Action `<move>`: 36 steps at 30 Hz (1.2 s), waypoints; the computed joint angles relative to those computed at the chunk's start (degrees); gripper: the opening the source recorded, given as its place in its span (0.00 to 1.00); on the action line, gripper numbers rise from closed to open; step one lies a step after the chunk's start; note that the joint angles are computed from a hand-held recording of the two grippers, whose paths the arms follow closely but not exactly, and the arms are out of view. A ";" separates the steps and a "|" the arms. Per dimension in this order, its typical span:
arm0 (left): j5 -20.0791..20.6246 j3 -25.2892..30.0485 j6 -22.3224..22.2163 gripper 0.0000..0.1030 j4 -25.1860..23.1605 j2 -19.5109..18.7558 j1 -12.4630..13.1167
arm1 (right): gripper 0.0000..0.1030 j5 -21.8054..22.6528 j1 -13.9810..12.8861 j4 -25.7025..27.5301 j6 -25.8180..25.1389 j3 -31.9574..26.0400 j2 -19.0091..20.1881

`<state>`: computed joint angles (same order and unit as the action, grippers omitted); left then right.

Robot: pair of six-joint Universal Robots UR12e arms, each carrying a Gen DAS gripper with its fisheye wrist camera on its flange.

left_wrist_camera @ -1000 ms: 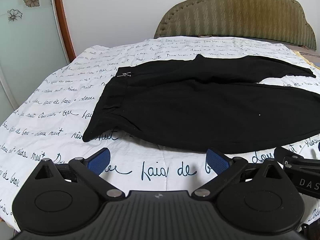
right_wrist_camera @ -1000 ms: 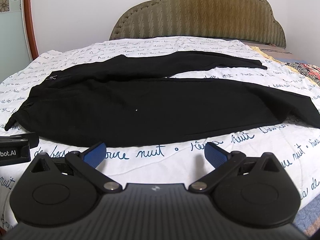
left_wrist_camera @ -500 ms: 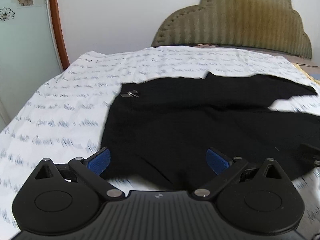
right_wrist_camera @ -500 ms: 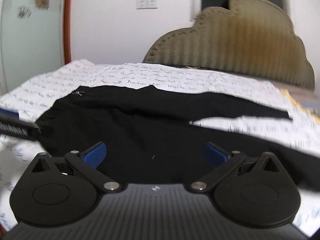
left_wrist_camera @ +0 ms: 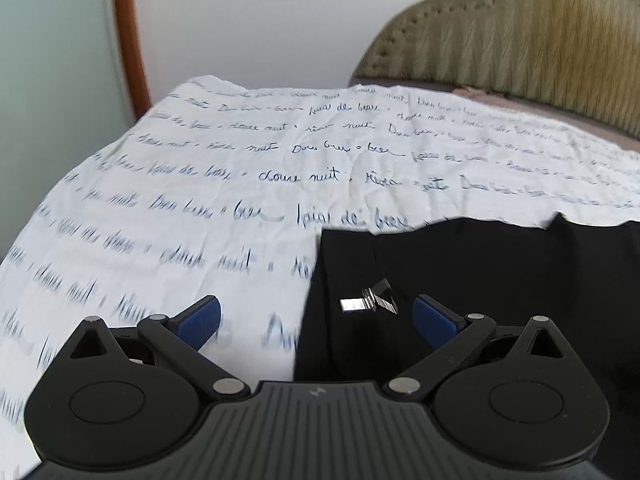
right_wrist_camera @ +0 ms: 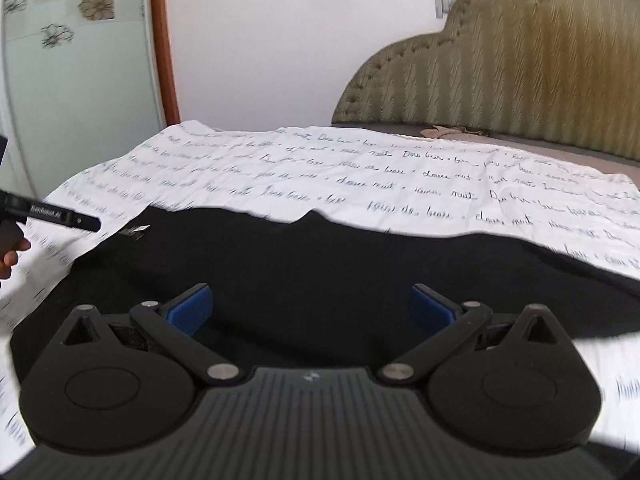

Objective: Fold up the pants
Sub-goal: 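Grasp the pants waistband with the left gripper while the right gripper grasps it too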

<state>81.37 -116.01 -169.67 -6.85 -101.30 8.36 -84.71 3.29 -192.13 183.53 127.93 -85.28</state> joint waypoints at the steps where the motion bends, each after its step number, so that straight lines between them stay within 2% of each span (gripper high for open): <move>1: -1.14 1.25 0.54 1.00 -0.55 -1.09 0.21 | 1.00 1.12 -1.09 0.87 -1.15 -1.15 0.90; 4: -4.95 4.87 1.56 1.00 -2.50 -4.28 0.90 | 1.00 4.51 -3.91 3.67 -5.35 -4.75 3.68; 7: -9.96 7.71 4.42 1.00 -4.72 -6.97 1.93 | 1.00 7.98 -5.84 7.43 -13.53 -8.47 6.43; 9: -13.07 9.22 7.61 1.00 -6.90 -8.36 2.49 | 1.00 9.07 -6.38 12.25 -18.84 -11.46 8.05; 13: -19.15 11.35 15.17 1.00 -12.86 -10.17 3.43 | 1.00 12.26 -7.21 22.04 -25.68 -16.49 10.93; 15: -20.16 11.91 17.90 1.00 -13.43 -10.98 3.42 | 1.00 13.70 -7.33 26.07 -28.98 -18.67 12.27; 16: -20.80 12.13 19.12 1.00 -13.29 -11.38 3.45 | 1.00 13.81 -7.18 27.29 -30.09 -19.43 12.70; 20: -22.04 12.93 22.16 1.00 -13.42 -12.33 3.06 | 1.00 16.15 -7.54 38.03 -33.22 -24.18 15.08; 23: -22.71 12.82 23.43 0.98 -13.76 -12.31 2.77 | 1.00 19.23 -8.31 41.21 -31.54 -25.94 16.45; 24: -22.65 12.64 23.95 0.88 -13.66 -12.16 2.67 | 1.00 19.81 -8.44 41.25 -30.53 -25.96 16.49; 26: -22.70 11.92 25.21 0.62 -12.99 -11.50 2.63 | 0.85 18.77 -8.14 40.68 -29.94 -25.62 16.15; 27: -22.96 11.68 25.99 0.45 -13.65 -11.02 2.73 | 0.65 18.63 -8.10 40.34 -30.54 -25.26 15.80; 28: -23.26 11.56 26.05 0.37 -14.43 -10.59 2.79 | 0.35 19.18 -8.29 40.94 -30.93 -25.14 15.44; 30: -23.65 10.88 25.29 0.25 -14.37 -9.80 2.83 | 0.05 20.00 -8.68 41.87 -30.17 -24.46 14.29; 31: -23.23 10.20 25.16 0.17 -13.23 -9.35 2.70 | 0.05 19.44 -8.52 42.17 -30.94 -24.16 13.82; 33: -21.64 8.35 24.00 0.13 -8.96 -8.38 2.26 | 0.05 16.30 -7.55 40.22 -32.49 -22.93 13.07; 36: -19.34 6.17 21.46 0.12 -1.62 -7.31 1.71 | 0.04 10.27 -5.59 32.09 -31.53 -20.04 11.87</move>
<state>62.03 -109.84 -148.21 -8.47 -108.61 10.07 -74.44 -2.30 -160.04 152.00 107.89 -73.41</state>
